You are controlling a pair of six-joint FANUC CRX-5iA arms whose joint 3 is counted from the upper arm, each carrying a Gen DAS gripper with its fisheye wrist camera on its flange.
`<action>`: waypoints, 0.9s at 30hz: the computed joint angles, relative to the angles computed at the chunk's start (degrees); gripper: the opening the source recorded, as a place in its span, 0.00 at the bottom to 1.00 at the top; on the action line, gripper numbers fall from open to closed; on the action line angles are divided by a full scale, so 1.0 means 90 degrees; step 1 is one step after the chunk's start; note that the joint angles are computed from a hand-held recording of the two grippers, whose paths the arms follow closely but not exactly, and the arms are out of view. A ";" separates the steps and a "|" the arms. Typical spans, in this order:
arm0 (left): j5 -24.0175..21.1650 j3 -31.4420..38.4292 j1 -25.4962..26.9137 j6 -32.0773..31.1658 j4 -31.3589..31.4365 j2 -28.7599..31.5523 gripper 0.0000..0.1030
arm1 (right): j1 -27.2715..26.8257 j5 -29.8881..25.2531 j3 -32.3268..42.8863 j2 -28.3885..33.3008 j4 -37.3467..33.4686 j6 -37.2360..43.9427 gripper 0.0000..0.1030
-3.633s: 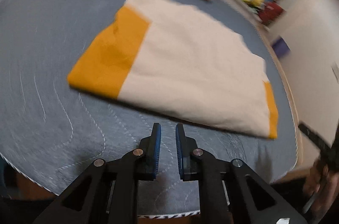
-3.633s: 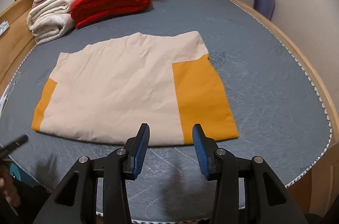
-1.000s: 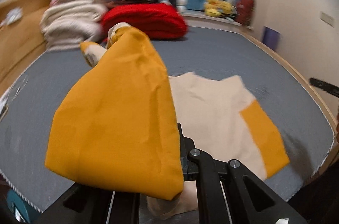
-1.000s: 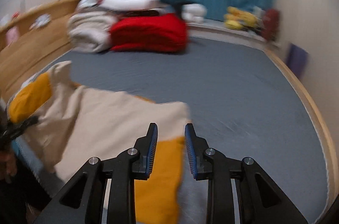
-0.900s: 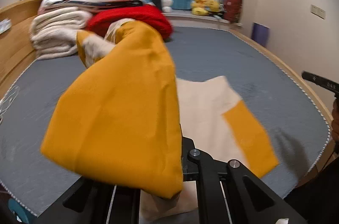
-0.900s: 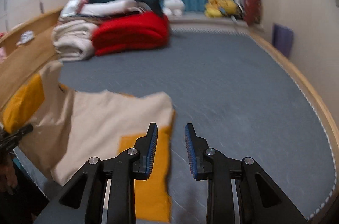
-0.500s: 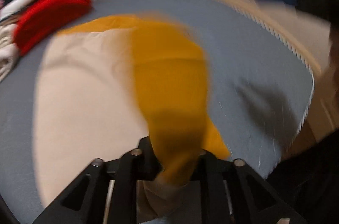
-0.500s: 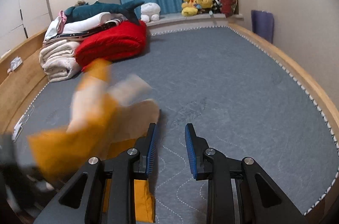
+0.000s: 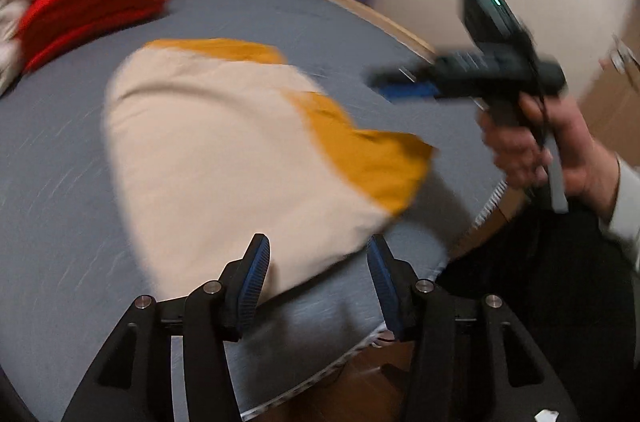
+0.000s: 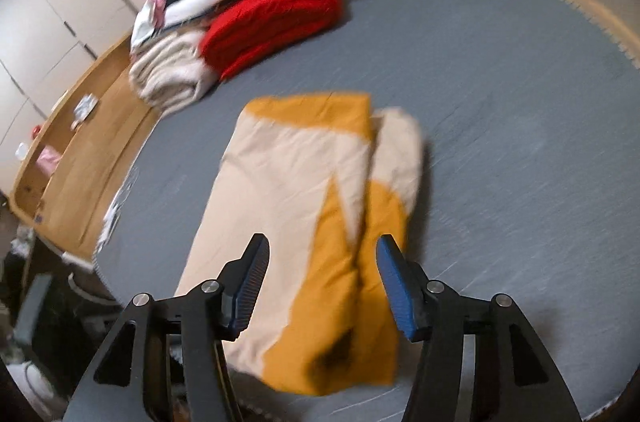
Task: Fold large clothes
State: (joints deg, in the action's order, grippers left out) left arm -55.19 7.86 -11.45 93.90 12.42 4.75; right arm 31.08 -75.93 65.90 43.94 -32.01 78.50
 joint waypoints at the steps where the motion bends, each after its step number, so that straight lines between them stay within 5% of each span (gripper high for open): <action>1: 0.0022 -0.0149 0.0116 0.0261 -0.0173 -0.0161 0.46 | 0.0071 -0.0275 0.0269 0.0181 0.0068 -0.0052 0.55; 6: 0.0245 -0.0776 0.0618 0.1300 -0.0179 -0.0494 0.46 | 0.0444 -0.1431 0.1381 0.0980 0.0825 -0.0403 0.55; 9: 0.0347 -0.1049 0.0880 0.1463 0.0389 -0.0397 0.46 | 0.0537 -0.1470 0.1119 0.0908 0.0932 -0.0265 0.37; 12: 0.0319 -0.1074 0.0922 0.1396 0.0639 -0.0240 0.46 | 0.0634 -0.1145 0.0498 0.0577 0.1138 0.0051 0.08; 17: 0.0272 -0.1093 0.0882 0.1029 0.0898 -0.0114 0.49 | 0.0144 0.0914 -0.1380 -0.0829 0.0320 0.0365 0.03; 22: -0.0500 -0.0462 0.0712 0.1178 0.0500 0.0450 0.50 | 0.0679 -0.1180 0.0076 0.0501 0.1926 -0.0058 0.03; 27: -0.0259 -0.0489 0.0736 0.0826 0.0786 0.0352 0.47 | 0.0720 -0.0969 -0.0046 0.0500 0.2128 0.0000 0.03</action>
